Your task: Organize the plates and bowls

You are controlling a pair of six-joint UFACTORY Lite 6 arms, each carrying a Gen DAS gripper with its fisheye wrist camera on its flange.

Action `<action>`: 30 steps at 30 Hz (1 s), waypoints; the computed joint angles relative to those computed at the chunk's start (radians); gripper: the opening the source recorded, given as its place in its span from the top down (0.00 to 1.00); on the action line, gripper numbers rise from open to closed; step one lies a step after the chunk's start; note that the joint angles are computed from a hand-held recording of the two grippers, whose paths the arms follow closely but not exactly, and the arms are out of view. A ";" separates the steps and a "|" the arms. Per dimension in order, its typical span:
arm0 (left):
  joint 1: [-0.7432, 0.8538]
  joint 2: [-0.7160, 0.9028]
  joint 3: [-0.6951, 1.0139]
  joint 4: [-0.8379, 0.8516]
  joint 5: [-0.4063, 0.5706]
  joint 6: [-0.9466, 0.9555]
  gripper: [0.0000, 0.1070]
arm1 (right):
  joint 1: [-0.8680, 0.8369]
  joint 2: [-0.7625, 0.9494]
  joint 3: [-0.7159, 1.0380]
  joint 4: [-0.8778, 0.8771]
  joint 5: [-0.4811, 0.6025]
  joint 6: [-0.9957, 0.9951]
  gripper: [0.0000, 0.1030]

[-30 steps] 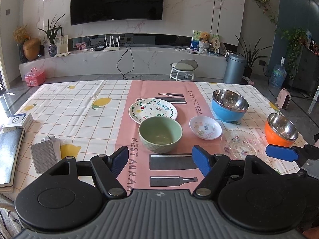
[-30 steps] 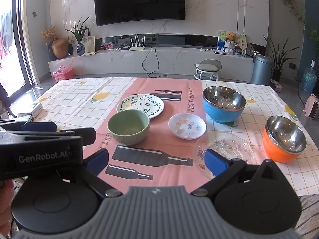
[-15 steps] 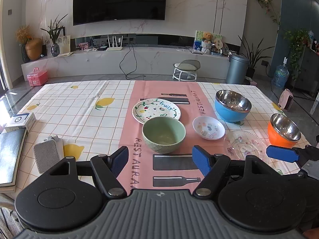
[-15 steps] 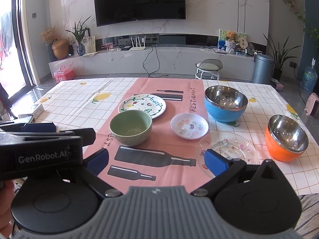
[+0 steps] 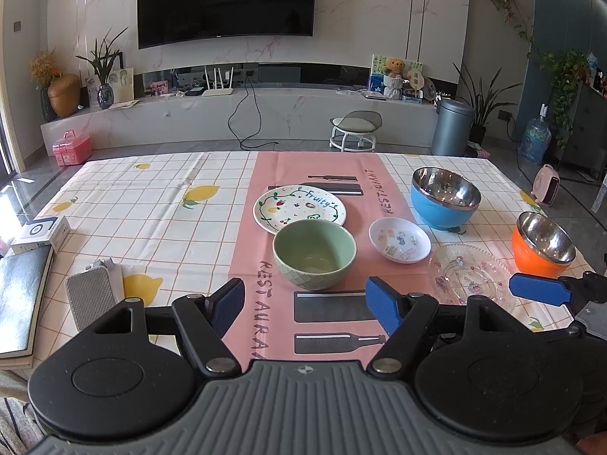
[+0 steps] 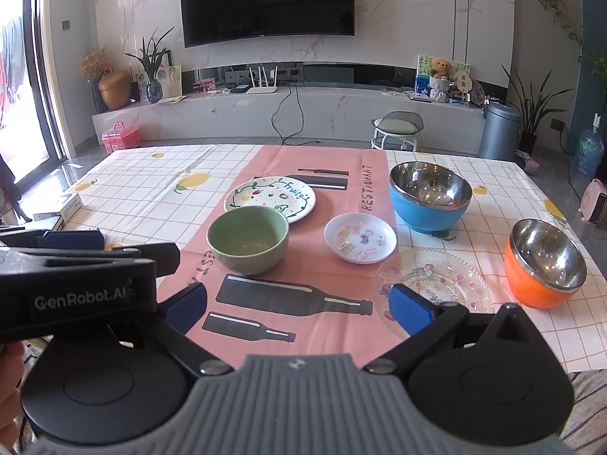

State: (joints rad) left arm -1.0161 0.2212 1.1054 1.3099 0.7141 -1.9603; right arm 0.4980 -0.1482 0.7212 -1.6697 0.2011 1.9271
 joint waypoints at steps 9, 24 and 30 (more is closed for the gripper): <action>-0.003 0.002 -0.001 0.002 0.003 -0.006 0.20 | 0.005 -0.005 0.001 0.025 0.007 -0.025 0.03; -0.027 0.034 0.122 -0.113 0.082 0.110 0.20 | -0.077 -0.063 -0.015 0.079 0.004 -0.117 0.03; -0.057 0.062 0.248 -0.174 0.165 0.232 0.20 | -0.206 -0.073 0.048 0.317 -0.036 -0.360 0.03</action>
